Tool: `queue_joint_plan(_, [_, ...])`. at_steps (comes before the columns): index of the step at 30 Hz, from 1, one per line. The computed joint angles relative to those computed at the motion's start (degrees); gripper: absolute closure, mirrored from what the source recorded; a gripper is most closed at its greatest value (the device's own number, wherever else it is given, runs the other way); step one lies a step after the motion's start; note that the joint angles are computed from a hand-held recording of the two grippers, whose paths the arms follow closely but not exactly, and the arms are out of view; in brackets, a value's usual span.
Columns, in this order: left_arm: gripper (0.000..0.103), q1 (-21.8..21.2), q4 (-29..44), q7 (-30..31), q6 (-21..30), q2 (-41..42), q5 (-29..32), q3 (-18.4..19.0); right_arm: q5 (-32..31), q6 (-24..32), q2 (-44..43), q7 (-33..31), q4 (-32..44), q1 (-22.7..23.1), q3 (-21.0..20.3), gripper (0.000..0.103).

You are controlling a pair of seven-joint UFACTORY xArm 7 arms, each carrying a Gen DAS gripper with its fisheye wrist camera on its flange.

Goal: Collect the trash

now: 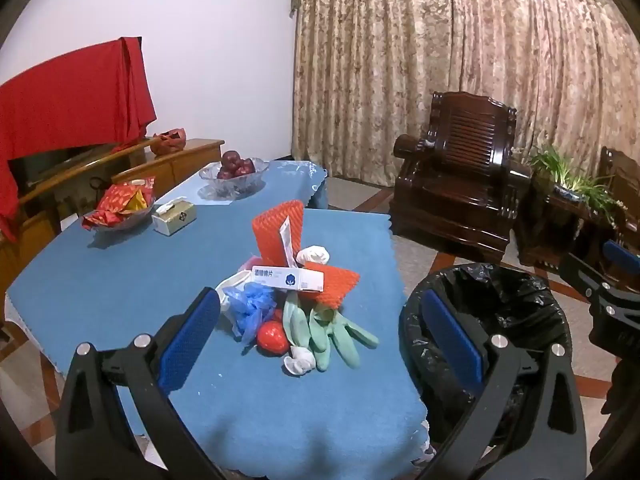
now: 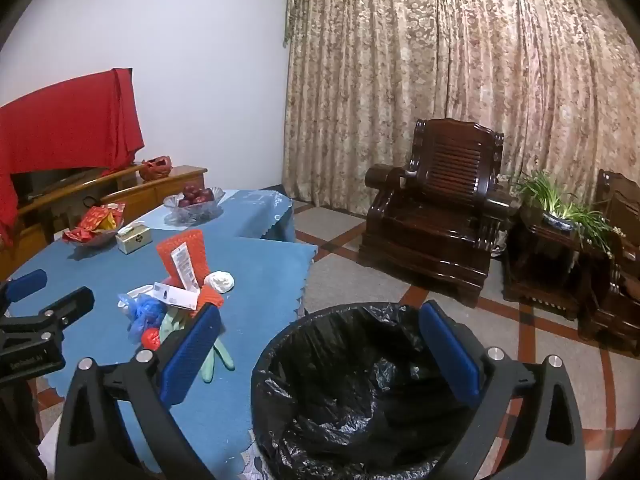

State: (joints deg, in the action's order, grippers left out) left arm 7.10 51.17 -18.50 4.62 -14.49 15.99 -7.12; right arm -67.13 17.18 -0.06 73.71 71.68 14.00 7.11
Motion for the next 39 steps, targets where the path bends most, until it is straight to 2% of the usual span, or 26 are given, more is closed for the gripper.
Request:
queue_joint_plan(3, [0.005, 1.09, 0.25, -0.87, 0.12, 0.04, 1.43, -0.83, 0.50, -0.11, 0.02, -0.18, -0.05, 0.00, -0.04, 0.006])
queue_joint_plan(5, [0.005, -0.20, 0.26, -0.07, 0.26, 0.12, 0.33, 0.26, 1.06, -0.42, 0.03, -0.34, -0.16, -0.07, -0.11, 0.006])
queue_joint_plan(15, [0.005, -1.22, 0.75, 2.53, -0.11, 0.44, -1.24, 1.58, 1.96, 0.02, 0.42, -0.99, 0.37, 0.21, -0.07, 0.006])
queue_joint_plan(16, [0.005, -0.88, 0.40, 2.26, -0.38, 0.23, -1.51, 1.48, 1.97, 0.18, 0.49, -1.03, 0.51, 0.30, -0.06, 0.006])
queue_joint_plan(17, [0.005, 1.30, 0.59, -0.30, 0.00, 0.35, 0.62, -1.02, 1.23, -0.63, -0.20, -0.40, -0.63, 0.01, -0.45, 0.006])
queue_joint_plan(18, [0.005, 1.45, 0.68, -0.47, -0.08, 0.45, 0.79, -1.12, 1.13, -0.73, -0.27, -0.32, -0.74, -0.12, -0.40, 0.006])
queue_joint_plan(23, [0.005, -0.38, 0.92, 0.36, 0.81, -0.11, 0.05, 0.28, -0.81, -2.07, -1.19, 1.66, -2.61, -1.00, -0.51, 0.006])
queue_joint_plan(25, [0.005, 0.57, 0.69, -0.70, 0.64, -0.29, 1.00, -0.59, -1.38, -1.91, -0.86, 2.28, -2.41, -1.21, -0.18, 0.006])
queue_joint_plan(30, [0.005, -0.26, 1.24, -0.13, 1.22, -0.20, 0.60, 0.11, -0.67, -2.16, -0.87, 1.49, -2.44, -1.42, -0.17, 0.006])
queue_joint_plan(33, [0.005, 0.62, 0.67, -1.21, 0.53, -0.35, 1.56, -0.63, 0.27, -1.49, -0.39, 0.95, -1.59, -1.26, 0.12, 0.006])
queue_joint_plan(39, [0.005, 0.72, 0.54, -1.48, 0.28, -0.24, 1.92, -0.62, -1.09, -2.35, -1.15, 2.25, -3.05, -1.71, -0.23, 0.006])
